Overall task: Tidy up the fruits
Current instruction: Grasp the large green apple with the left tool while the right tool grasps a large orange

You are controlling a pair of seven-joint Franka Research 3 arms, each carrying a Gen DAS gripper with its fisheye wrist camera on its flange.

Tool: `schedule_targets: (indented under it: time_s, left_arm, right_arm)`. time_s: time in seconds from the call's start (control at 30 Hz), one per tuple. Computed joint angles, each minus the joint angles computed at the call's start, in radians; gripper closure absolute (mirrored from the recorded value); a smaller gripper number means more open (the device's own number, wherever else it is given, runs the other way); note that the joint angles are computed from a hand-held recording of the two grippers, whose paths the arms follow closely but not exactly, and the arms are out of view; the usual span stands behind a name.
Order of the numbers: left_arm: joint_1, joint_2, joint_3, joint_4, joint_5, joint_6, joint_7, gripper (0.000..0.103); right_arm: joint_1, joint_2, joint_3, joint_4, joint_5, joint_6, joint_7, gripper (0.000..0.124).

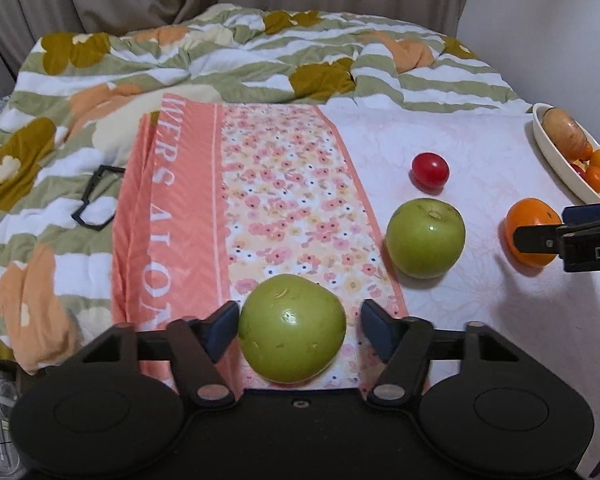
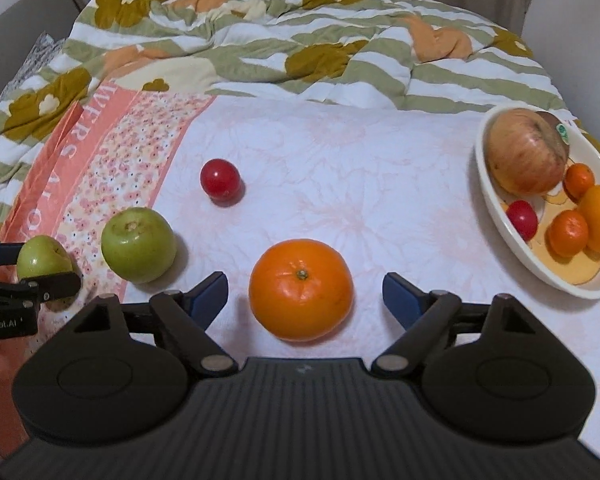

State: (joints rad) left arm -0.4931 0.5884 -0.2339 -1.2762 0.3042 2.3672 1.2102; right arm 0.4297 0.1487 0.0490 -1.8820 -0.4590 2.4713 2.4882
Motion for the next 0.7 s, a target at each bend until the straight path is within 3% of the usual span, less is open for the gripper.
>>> schedule_targets:
  time_s: [0.1,0.47,0.7]
  left_arm:
    - [-0.004,0.002,0.005,0.006,0.006,-0.014,-0.004,0.043]
    - [0.010,-0.046,-0.002,-0.065,-0.008,0.007,-0.036,0.043]
    - [0.016,-0.086,-0.008,-0.118,-0.004,0.019,-0.068,0.043]
  right_arm:
    - [-0.002,0.008,0.001,0.006,0.017,0.001,-0.016,0.029]
    - [0.003,0.023,-0.005,0.023,0.031,-0.008,-0.054,0.037]
    - [0.008,0.023,-0.009,0.019,0.018,0.003,-0.061,0.049]
